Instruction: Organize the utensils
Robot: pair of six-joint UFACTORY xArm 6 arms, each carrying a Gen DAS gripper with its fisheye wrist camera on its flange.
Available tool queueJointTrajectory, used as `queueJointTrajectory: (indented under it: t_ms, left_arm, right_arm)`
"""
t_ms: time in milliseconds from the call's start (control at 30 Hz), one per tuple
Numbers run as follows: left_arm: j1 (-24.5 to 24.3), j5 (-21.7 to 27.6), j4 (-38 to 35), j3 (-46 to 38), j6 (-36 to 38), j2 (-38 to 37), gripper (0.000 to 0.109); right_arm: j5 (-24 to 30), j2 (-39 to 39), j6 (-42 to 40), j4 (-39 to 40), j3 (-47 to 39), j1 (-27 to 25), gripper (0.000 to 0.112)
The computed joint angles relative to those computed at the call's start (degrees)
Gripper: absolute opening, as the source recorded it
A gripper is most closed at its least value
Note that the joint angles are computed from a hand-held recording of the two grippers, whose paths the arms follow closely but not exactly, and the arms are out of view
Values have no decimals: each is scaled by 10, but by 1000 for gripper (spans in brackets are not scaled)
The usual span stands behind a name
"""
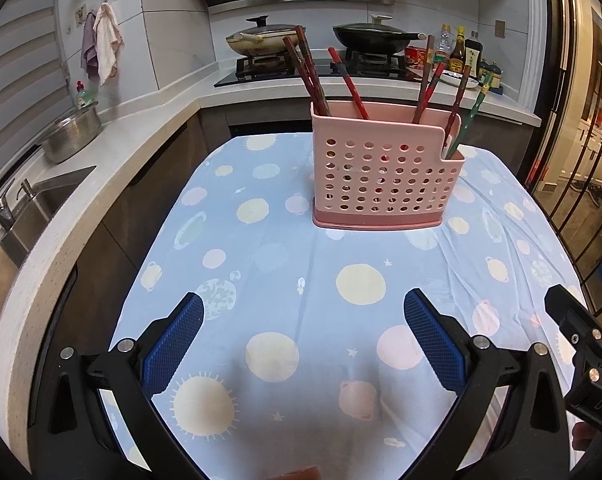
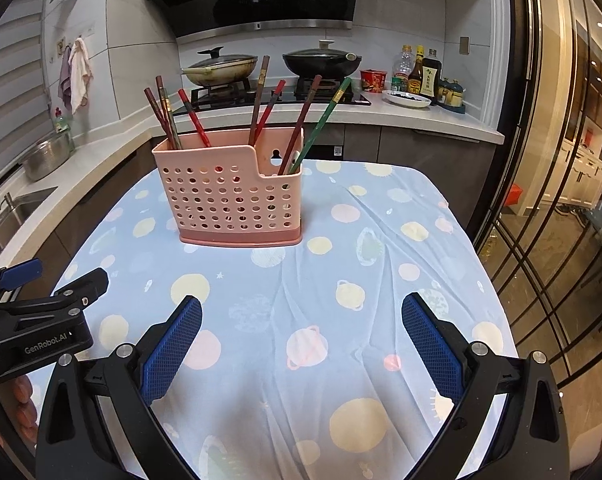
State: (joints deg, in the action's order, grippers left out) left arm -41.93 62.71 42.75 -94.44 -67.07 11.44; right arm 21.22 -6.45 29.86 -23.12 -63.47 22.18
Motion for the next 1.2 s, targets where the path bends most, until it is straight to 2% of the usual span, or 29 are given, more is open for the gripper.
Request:
queueJointTrajectory:
  t_ms: [1200]
  left_arm:
    - [5, 3, 2, 9, -12, -3, 96]
  right_arm:
    - [6, 7, -12, 13, -1, -5, 96]
